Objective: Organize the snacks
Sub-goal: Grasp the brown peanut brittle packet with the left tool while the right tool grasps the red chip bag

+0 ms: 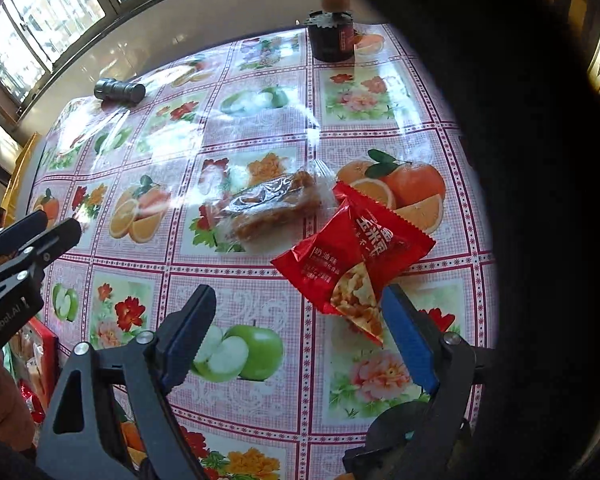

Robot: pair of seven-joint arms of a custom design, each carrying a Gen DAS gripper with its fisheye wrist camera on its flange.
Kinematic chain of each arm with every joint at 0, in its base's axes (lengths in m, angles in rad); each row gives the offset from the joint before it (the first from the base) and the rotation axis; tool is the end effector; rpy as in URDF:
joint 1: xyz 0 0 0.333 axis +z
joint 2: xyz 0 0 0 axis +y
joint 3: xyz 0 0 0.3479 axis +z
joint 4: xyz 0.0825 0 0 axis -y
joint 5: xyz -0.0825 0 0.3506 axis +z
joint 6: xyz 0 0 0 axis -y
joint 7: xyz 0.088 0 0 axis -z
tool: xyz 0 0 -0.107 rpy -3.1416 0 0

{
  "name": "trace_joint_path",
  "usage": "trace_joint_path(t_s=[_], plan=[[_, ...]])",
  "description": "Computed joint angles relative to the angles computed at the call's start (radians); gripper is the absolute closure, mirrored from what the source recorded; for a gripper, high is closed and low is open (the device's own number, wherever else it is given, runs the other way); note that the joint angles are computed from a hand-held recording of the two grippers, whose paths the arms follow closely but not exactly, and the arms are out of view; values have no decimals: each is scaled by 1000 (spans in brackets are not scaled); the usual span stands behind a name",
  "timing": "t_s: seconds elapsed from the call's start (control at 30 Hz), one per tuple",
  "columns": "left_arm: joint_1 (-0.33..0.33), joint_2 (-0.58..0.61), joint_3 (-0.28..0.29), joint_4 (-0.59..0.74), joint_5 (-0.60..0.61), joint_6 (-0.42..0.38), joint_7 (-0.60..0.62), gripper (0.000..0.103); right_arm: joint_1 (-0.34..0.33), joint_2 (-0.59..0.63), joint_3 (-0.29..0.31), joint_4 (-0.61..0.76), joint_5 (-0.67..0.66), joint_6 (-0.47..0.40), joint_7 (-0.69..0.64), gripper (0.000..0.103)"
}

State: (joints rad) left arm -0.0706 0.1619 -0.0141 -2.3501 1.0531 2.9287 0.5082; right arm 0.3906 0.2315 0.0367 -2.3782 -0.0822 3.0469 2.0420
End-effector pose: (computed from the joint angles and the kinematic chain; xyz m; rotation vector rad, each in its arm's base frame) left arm 0.5020 -0.0978 0.3473 -1.8505 1.8784 -0.3626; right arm 0.4834 0.2266 0.3327 -1.9594 1.8951 -0.2226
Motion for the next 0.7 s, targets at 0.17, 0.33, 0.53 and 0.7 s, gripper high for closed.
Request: trace_joint_path(t_s=[0.17, 0.33, 0.53, 0.7], plan=[[-17, 63, -16, 50, -109, 40, 96, 49, 100, 71, -107, 84, -115, -63, 92, 18], [32, 146, -131, 126, -402, 45, 381, 49, 193, 127, -203, 178, -286, -141, 280, 44], [100, 241, -274, 186, -641, 31, 634, 49, 15, 83, -6, 120, -126, -129, 110, 70], [-7, 299, -211, 244, -658, 2, 683, 49, -82, 47, 96, 45, 40, -69, -34, 70]])
